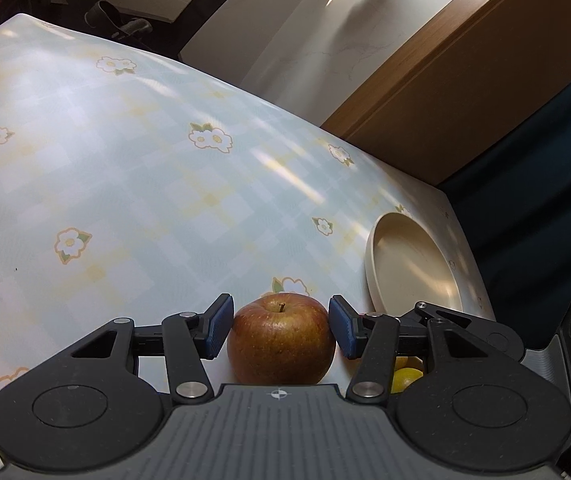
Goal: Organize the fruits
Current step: 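Carry the apple with the left gripper over the beige plate and lower it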
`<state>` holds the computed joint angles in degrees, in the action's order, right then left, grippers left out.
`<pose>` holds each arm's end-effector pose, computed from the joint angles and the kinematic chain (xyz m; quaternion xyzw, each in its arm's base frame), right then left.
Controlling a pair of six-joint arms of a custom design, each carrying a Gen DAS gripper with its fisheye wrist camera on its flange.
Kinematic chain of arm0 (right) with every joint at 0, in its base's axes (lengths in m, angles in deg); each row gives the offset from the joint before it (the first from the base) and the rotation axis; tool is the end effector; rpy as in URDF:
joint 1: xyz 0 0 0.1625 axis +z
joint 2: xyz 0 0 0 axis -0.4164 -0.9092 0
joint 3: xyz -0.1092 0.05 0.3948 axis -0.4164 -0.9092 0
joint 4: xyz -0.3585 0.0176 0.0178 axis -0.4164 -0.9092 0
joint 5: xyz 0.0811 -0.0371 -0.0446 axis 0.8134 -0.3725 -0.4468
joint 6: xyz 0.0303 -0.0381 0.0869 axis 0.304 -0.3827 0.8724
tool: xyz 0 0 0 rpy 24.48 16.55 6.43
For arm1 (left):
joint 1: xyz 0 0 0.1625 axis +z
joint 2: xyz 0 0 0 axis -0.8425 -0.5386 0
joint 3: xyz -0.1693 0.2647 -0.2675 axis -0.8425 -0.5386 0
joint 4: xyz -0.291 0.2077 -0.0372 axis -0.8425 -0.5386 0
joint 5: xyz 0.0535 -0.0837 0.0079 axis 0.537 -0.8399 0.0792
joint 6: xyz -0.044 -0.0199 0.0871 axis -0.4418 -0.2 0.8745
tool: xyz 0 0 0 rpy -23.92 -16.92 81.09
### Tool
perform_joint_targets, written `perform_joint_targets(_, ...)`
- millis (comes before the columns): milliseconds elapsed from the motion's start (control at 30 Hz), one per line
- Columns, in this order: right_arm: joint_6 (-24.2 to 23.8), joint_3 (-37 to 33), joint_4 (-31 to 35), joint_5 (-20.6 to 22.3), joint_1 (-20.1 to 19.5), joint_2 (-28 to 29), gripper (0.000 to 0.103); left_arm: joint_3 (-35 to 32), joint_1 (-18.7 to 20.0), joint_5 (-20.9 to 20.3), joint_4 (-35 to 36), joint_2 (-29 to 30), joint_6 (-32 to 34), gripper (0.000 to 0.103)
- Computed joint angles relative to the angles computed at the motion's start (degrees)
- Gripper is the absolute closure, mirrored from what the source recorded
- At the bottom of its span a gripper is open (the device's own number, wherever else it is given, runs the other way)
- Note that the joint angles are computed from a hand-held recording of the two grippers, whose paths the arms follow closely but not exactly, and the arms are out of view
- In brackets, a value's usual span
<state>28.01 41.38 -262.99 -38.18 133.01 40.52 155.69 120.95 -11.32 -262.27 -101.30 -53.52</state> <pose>0.2571 -0.4861 0.0237 0.3524 -0.8809 0.2070 0.2387 -0.0736 -0.5139 0.1839 0.1101 0.9623 -0.2360 0.0783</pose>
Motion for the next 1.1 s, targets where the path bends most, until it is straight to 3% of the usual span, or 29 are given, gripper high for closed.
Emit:
perform_joint_targets(200, -1.16, 2.40, -1.76, 1.09, -0.78, -0.97, 0.048, 0.18, 1.55, -4.32, 0.53, -1.12, -0.44, 0.050)
perform_joint_targets(367, -1.44, 3.85, -2.84, 1.53, -1.11, -1.44, 0.049, 1.16, 2.26, -3.85, -0.15, -1.87, -1.53, 0.058)
perform_joint_targets(933, -2.52, 2.55, 2.50, 1.26, -0.83, -1.46, 0.047, 1.88, 3.40, -6.93, 2.99, -3.21, 0.32, 0.057)
perform_joint_targets(1100, -3.77, 2.75, 0.95, 1.11, -0.65, -0.70, 0.047, 1.64, 3.82, -7.11, 3.56, -3.19, -0.89, 0.057)
